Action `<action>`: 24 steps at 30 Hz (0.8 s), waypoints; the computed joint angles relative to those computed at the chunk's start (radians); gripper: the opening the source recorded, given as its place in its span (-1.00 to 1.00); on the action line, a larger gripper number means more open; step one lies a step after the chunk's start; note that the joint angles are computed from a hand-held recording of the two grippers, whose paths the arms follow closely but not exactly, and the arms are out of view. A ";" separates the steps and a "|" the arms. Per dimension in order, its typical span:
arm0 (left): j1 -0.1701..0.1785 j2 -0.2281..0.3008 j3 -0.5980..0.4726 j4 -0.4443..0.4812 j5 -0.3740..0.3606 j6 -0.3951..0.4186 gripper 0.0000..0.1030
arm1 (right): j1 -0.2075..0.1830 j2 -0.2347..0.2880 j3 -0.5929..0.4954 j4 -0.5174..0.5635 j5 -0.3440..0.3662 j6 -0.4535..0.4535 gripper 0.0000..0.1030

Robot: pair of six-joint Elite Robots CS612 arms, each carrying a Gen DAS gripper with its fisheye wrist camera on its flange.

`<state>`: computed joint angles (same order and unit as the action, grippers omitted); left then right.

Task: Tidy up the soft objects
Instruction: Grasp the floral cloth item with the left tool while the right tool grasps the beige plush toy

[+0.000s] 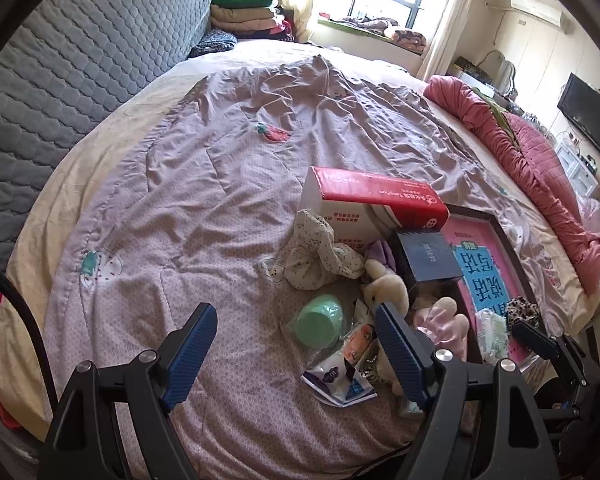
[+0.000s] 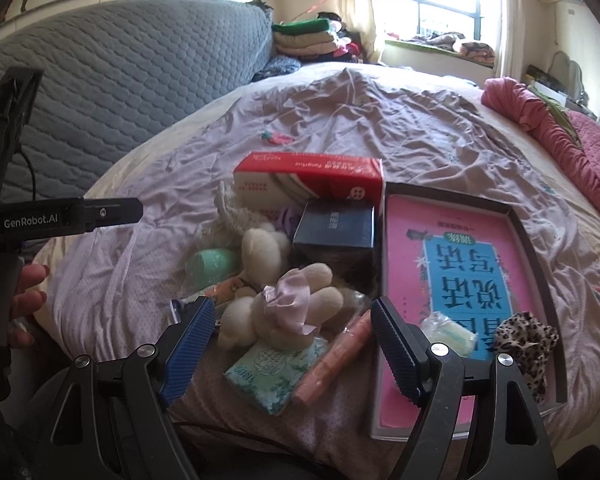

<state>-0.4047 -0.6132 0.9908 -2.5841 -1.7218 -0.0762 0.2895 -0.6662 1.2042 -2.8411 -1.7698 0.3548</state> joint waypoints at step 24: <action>-0.008 0.163 -0.270 0.173 -0.018 0.002 0.57 | -0.020 0.070 -0.092 0.093 0.037 0.021 0.58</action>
<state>-0.4130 -0.4499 0.7205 -2.4110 -1.7398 -0.0738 0.2699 -0.5959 1.1123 -2.7481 -1.7324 0.3760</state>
